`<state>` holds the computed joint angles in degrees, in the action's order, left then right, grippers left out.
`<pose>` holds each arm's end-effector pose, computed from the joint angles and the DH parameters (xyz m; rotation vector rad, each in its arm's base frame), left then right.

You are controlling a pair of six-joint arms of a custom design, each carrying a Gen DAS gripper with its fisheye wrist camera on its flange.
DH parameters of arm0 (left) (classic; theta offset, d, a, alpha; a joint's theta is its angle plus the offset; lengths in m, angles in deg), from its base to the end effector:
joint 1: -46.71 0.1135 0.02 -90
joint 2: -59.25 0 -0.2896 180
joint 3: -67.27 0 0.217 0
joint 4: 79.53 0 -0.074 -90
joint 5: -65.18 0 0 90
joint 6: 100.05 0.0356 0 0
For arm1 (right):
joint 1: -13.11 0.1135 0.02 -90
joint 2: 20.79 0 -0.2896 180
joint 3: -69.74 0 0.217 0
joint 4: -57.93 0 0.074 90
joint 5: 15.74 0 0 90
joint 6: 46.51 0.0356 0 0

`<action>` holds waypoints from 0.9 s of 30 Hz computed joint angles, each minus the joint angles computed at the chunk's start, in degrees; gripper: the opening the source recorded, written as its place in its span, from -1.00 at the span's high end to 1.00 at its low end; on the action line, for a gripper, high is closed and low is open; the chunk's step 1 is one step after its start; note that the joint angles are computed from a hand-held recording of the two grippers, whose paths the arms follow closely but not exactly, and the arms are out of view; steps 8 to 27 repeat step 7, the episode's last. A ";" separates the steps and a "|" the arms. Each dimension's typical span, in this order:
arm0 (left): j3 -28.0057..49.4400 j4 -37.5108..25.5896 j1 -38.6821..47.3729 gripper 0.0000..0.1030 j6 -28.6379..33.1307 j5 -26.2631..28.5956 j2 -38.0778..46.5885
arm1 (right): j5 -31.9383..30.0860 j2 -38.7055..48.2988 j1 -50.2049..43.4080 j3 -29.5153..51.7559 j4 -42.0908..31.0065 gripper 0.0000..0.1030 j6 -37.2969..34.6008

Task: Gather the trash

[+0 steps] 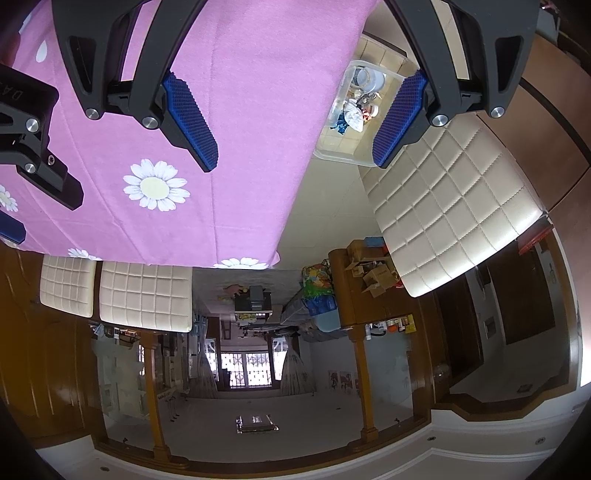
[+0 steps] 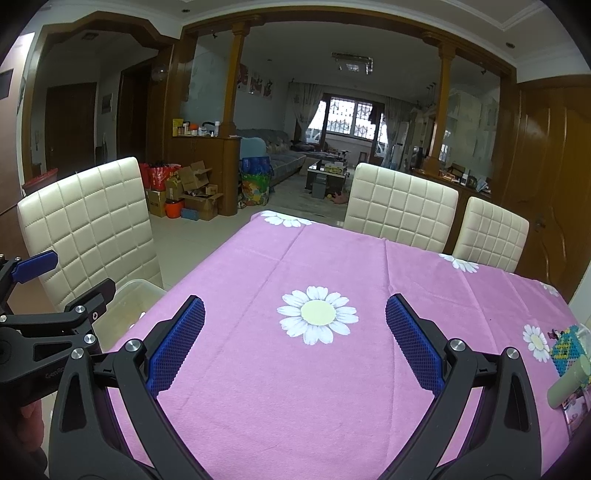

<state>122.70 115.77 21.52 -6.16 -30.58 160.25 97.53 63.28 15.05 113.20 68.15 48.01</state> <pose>0.2926 -0.1337 0.1877 0.4679 2.0455 -0.1189 0.2472 -0.0057 0.2063 0.2892 2.0531 -0.3568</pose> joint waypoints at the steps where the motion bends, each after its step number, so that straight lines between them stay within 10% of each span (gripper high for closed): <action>1: 0.05 -0.02 0.00 -0.63 -0.05 -0.09 0.04 | 0.07 0.02 0.03 0.00 -0.01 -0.89 0.03; 27: 0.17 -0.10 0.89 -0.63 -0.64 1.46 0.22 | -0.46 -0.01 0.02 -0.07 0.08 -0.89 0.27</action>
